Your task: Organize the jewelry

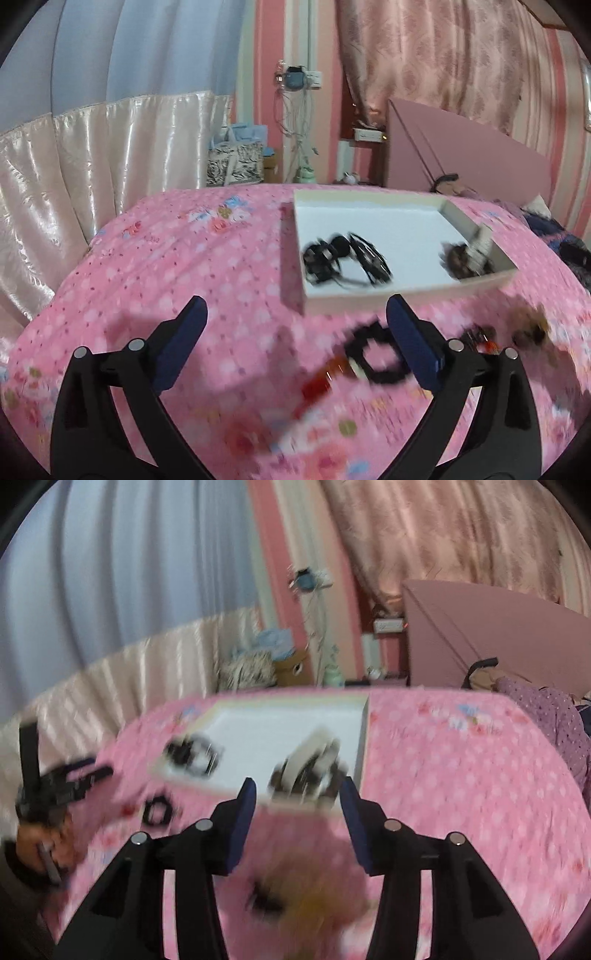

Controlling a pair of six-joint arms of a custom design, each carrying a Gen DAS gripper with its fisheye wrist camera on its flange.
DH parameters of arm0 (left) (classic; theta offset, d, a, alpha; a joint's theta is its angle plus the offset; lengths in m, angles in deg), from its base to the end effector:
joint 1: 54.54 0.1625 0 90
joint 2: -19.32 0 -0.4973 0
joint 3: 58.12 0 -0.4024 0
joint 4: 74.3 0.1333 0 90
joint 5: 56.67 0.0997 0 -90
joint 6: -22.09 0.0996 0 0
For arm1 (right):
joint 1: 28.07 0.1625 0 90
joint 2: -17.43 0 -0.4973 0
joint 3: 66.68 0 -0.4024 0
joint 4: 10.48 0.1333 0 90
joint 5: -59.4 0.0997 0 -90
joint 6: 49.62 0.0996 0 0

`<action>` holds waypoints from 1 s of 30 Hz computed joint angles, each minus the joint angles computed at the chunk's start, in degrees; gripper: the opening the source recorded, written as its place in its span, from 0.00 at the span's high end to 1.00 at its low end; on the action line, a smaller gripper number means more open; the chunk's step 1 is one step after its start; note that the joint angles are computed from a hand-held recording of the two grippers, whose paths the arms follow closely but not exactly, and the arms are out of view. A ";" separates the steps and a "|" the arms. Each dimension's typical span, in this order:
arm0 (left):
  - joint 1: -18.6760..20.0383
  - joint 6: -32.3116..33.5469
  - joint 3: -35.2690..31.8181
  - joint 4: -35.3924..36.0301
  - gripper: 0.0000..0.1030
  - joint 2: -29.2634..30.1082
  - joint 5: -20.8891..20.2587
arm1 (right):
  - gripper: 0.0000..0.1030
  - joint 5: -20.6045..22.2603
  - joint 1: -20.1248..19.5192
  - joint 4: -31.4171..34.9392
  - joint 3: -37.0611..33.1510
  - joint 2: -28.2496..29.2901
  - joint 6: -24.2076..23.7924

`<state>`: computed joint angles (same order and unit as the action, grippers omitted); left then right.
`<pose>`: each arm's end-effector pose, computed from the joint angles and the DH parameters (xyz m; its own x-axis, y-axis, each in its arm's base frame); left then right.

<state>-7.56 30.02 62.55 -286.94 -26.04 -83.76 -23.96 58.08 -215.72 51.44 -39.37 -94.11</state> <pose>-0.2146 -0.5553 0.1697 -0.7083 -0.0979 -0.6991 0.5655 0.5140 -0.6450 0.1039 -0.6125 0.2479 -0.7392 -0.4307 0.5178 -0.6707 0.4006 -0.6243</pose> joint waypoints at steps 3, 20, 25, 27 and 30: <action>-0.93 -7.05 3.04 4.37 0.06 -1.31 -2.14 | 0.56 -3.97 -0.06 -4.82 5.21 0.96 -6.87; -1.73 -12.60 2.79 13.56 0.06 1.56 -7.16 | 0.77 -15.73 2.37 -2.73 1.72 5.87 -10.46; -2.86 -10.88 1.53 14.85 0.07 2.87 -9.12 | 0.81 -12.15 1.19 -1.35 1.46 4.74 -7.91; -2.65 -11.57 0.72 16.12 0.08 3.18 -11.13 | 0.85 -4.52 -0.90 2.19 2.10 2.26 -4.66; -2.01 -12.76 -1.11 19.68 0.19 3.79 -13.35 | 0.86 7.25 -4.19 4.57 2.82 0.19 -1.17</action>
